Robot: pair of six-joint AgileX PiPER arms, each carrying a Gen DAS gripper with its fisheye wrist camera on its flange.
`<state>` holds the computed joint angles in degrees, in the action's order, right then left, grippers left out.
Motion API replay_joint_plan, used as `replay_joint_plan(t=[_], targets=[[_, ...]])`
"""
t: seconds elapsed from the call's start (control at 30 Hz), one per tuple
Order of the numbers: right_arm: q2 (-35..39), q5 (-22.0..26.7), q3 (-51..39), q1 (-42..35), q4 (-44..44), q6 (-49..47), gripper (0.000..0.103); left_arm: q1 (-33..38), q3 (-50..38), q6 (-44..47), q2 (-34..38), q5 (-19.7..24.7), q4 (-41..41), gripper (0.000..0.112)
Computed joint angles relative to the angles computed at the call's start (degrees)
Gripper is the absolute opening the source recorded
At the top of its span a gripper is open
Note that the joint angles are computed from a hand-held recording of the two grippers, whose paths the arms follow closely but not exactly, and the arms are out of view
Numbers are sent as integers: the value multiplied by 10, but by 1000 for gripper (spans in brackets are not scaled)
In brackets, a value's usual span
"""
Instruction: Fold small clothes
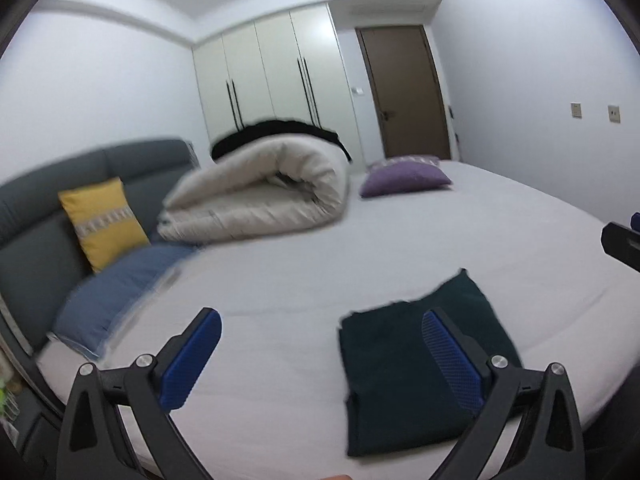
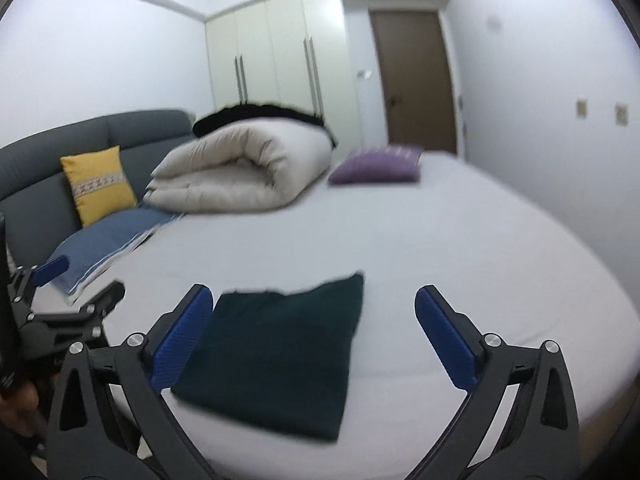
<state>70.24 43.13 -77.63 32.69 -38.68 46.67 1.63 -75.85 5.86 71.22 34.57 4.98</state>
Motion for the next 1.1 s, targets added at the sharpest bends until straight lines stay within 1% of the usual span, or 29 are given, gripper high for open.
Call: replay_joint_plan(t=[0.07,0.1,0.13,0.17,0.2,0.23,0.3,0.37,0.43,0.47,0.53,0.7,0.83,1.1], targets=[[9,34,-26,22,-16,16,103,4,-30,-24,30,43,5,103],[14,50,-39,27,-6,10,103,2,-37,-40,34,69,10,103],[21,65,-51,24,16,-9,103,8,-47,-35,46,89,-7,103],[33,84,-69,15,49,-38,103,20,-54,-17,56,106,-40,103],[46,108,-88,5,89,-66,103,40,-61,10,70,131,-90,103],[56,123,-98,-5,119,-85,103,51,-66,23,81,149,-117,103],[84,159,-124,-27,161,-103,103,64,-59,37,87,172,-152,103],[96,167,-119,-35,174,-95,103,63,-50,34,90,175,-150,103],[111,175,-114,-33,158,-78,103,60,-42,33,90,175,-147,103],[119,186,-115,-28,147,-74,103,58,-38,30,90,174,-144,103],[126,195,-113,-26,146,-75,103,57,-32,32,91,171,-141,103],[131,177,-94,-54,172,-88,103,59,-22,44,93,173,-152,103],[130,175,-91,-53,170,-94,103,59,-19,47,94,174,-151,103],[140,190,-114,-46,172,-102,103,65,-18,53,94,177,-154,103]])
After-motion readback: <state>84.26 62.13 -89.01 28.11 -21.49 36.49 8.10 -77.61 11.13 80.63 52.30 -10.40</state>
